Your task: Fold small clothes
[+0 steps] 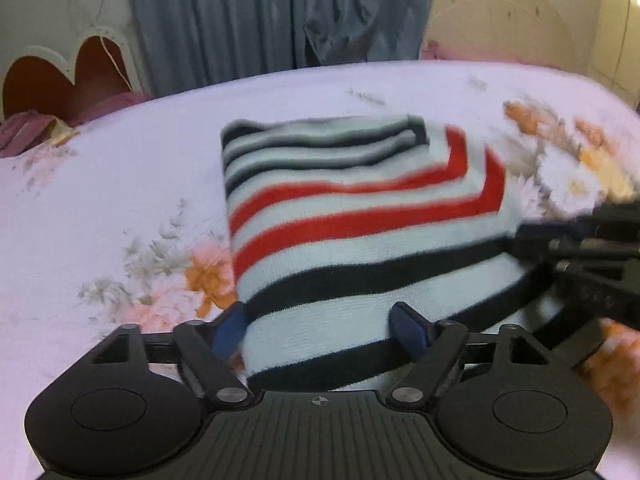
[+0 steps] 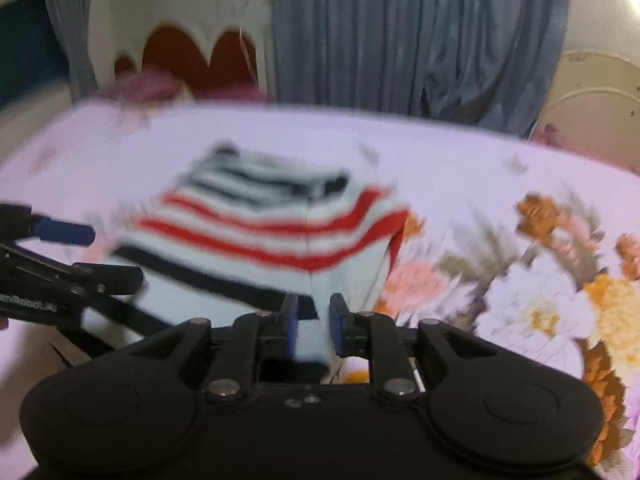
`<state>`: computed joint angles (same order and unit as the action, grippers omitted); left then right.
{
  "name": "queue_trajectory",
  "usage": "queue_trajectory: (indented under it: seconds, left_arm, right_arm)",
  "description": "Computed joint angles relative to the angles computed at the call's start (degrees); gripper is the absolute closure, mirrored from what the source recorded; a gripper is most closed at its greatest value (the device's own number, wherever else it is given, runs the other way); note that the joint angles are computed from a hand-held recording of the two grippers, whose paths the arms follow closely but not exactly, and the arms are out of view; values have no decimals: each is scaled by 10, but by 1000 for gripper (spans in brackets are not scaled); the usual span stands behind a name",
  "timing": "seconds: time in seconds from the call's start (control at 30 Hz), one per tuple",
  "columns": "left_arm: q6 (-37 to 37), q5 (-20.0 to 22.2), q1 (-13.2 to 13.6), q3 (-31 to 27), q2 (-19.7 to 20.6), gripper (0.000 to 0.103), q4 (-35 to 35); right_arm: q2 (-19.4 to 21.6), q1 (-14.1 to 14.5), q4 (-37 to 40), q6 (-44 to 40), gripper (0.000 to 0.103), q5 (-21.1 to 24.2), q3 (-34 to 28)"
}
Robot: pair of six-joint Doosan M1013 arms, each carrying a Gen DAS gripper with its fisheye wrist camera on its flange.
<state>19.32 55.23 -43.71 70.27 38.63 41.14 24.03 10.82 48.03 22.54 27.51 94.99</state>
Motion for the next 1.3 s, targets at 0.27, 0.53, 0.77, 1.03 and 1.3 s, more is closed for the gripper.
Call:
queue_trajectory:
  seconds: [0.27, 0.53, 0.77, 1.03, 1.3]
  left_arm:
    - [-6, 5, -1, -4, 1, 22, -9]
    - [22, 83, -10, -39, 18, 3, 12]
    - [-68, -16, 7, 18, -19, 4, 3]
    - [-183, -157, 41, 87, -51, 18, -38]
    - [-146, -209, 58, 85, -39, 18, -105]
  right_arm:
    - [-5, 0, 25, -30, 86, -16, 11]
    - [-15, -20, 131, -51, 35, -14, 21]
    - [21, -70, 141, 91, 39, 157, -22]
    - [71, -88, 174, 213, 39, 260, -64]
    - [92, -82, 185, 250, 43, 272, -80]
